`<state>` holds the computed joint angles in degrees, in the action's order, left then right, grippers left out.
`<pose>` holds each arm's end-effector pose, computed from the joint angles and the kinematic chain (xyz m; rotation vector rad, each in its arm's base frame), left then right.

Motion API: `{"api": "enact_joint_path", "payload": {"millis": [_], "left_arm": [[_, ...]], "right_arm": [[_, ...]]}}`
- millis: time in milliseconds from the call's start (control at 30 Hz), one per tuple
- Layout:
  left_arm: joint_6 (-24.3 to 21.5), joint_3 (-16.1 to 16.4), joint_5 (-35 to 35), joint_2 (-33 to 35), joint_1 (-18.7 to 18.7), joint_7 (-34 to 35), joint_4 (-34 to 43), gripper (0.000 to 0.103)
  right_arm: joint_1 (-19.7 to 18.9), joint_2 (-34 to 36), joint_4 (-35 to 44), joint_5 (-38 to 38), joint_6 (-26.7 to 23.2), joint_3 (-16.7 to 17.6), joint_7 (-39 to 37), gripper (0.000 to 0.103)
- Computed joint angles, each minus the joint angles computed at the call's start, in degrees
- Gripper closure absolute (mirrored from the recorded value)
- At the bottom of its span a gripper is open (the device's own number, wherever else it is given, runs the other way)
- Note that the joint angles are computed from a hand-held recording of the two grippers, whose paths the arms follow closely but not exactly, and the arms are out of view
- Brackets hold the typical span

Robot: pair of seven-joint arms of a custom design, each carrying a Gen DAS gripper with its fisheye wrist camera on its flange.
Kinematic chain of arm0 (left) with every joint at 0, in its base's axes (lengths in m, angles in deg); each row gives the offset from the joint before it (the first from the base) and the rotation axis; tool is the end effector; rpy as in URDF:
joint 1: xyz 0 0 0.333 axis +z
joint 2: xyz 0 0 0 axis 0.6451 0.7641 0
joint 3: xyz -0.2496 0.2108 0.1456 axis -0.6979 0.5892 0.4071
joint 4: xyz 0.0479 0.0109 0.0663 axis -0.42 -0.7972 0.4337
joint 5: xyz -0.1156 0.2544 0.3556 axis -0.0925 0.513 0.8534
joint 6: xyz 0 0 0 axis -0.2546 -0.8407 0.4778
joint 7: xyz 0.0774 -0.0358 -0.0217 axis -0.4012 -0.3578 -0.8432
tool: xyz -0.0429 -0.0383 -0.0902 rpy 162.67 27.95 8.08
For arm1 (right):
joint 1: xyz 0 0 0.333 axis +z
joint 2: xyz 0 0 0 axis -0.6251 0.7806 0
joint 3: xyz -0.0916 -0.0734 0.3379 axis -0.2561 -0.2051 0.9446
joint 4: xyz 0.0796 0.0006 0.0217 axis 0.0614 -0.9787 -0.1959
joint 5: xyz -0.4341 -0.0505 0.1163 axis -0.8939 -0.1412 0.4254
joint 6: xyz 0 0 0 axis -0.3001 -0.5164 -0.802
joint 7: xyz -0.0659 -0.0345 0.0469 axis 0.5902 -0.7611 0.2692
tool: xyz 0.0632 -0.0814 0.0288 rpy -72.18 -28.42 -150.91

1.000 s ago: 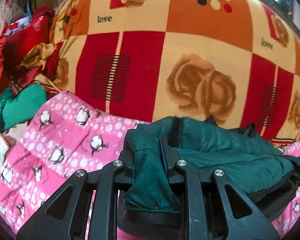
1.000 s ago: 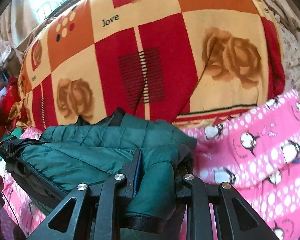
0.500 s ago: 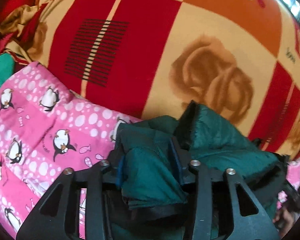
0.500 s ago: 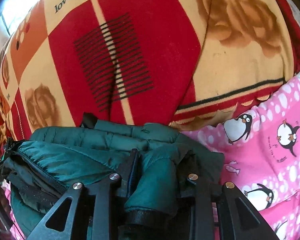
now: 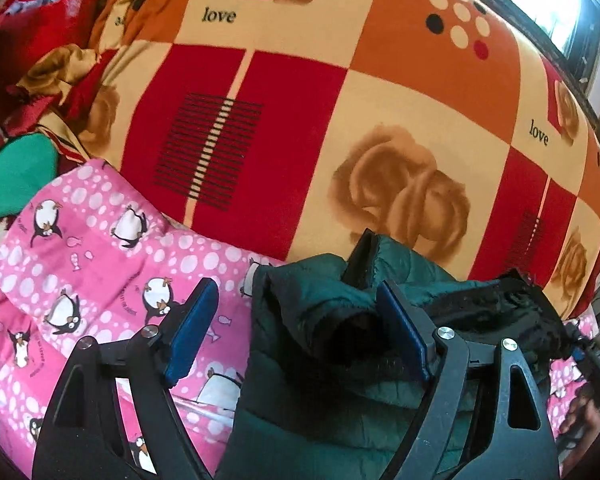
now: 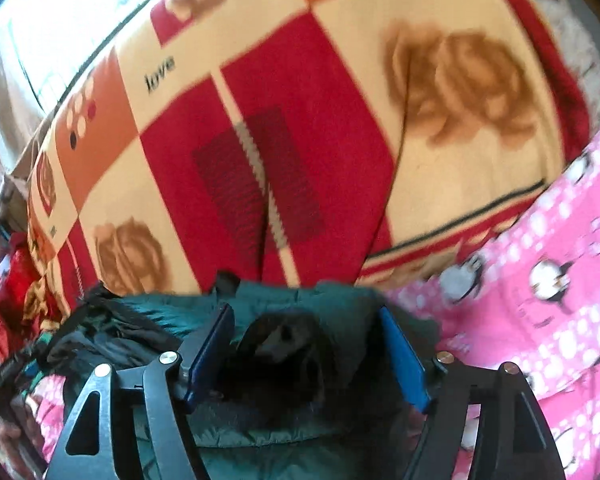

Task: Fold large clothes
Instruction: 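Fold the held hem up toward the collar with both grippers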

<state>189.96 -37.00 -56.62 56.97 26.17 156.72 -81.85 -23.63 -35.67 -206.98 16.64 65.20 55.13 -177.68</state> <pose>0.5555 -0.1996 0.5368 -1.5722 2.1738 -1.2065 0.2890 0.1947 0.5306 -0.8578 2.1783 -0.7299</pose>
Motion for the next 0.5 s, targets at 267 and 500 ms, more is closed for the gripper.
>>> {"api": "enact_joint_path", "payload": {"millis": [267, 500], "left_arm": [[7.81, 2.16, -13.68, -3.04, -4.33, 9.24, -2.58, 0.021], [7.70, -4.79, 13.36, 1.54, 0.86, -9.64, -1.55, 0.020]], "right_arm": [[-1.15, 4.75, 4.39, -4.83, 1.46, 3.66, -2.05, 0.031], [0.32, 18.74, 10.13, -4.70, 3.82, -1.00, -11.21, 0.030]]}}
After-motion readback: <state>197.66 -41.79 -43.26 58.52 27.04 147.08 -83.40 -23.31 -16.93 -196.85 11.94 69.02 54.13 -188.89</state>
